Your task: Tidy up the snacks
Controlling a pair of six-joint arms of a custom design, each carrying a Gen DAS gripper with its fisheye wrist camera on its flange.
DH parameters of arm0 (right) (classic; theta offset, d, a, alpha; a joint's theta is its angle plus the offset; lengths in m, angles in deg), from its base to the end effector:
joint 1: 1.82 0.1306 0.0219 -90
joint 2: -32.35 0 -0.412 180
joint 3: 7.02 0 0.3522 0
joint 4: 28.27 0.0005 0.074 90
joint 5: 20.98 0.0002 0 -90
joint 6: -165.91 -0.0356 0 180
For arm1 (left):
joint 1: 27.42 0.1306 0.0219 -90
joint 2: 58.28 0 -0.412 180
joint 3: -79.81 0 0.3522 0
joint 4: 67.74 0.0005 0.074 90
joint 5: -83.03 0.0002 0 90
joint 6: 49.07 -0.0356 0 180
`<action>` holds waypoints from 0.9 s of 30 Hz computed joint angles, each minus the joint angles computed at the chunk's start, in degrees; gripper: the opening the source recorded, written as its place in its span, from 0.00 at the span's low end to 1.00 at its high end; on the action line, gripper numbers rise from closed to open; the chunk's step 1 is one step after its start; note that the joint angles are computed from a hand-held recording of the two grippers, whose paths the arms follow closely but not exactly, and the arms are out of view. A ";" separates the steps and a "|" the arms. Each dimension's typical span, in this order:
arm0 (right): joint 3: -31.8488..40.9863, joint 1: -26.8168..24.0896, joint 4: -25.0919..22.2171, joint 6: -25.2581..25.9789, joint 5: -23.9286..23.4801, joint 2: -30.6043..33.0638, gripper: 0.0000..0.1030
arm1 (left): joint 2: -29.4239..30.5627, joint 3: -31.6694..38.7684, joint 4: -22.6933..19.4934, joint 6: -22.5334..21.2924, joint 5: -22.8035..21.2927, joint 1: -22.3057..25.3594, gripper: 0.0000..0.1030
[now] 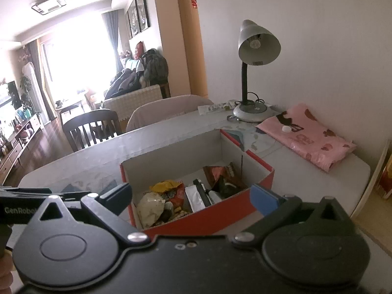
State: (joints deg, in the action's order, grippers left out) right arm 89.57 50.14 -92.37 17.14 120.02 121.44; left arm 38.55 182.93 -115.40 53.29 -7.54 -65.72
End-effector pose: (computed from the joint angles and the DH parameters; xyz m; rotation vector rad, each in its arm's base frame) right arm 0.2794 0.3114 0.5079 0.4253 2.0814 -0.0510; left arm 0.3947 -0.3119 0.5057 0.5186 2.2751 -0.4406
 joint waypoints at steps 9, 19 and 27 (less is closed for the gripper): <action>-0.34 -0.47 0.66 0.02 -0.88 0.18 1.00 | 0.45 0.39 -0.57 0.33 -0.43 0.07 0.95; -0.11 -0.59 -1.09 -2.60 -1.14 0.56 1.00 | 0.86 0.69 -1.30 0.96 0.46 0.63 0.95; 0.45 -0.30 -2.27 -3.87 -1.00 0.82 1.00 | 1.13 0.94 -1.48 0.93 0.50 0.58 0.95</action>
State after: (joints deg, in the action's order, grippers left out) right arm 90.02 49.84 -94.63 13.28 119.02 122.27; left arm 39.67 183.87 -116.88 54.23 -7.04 -65.14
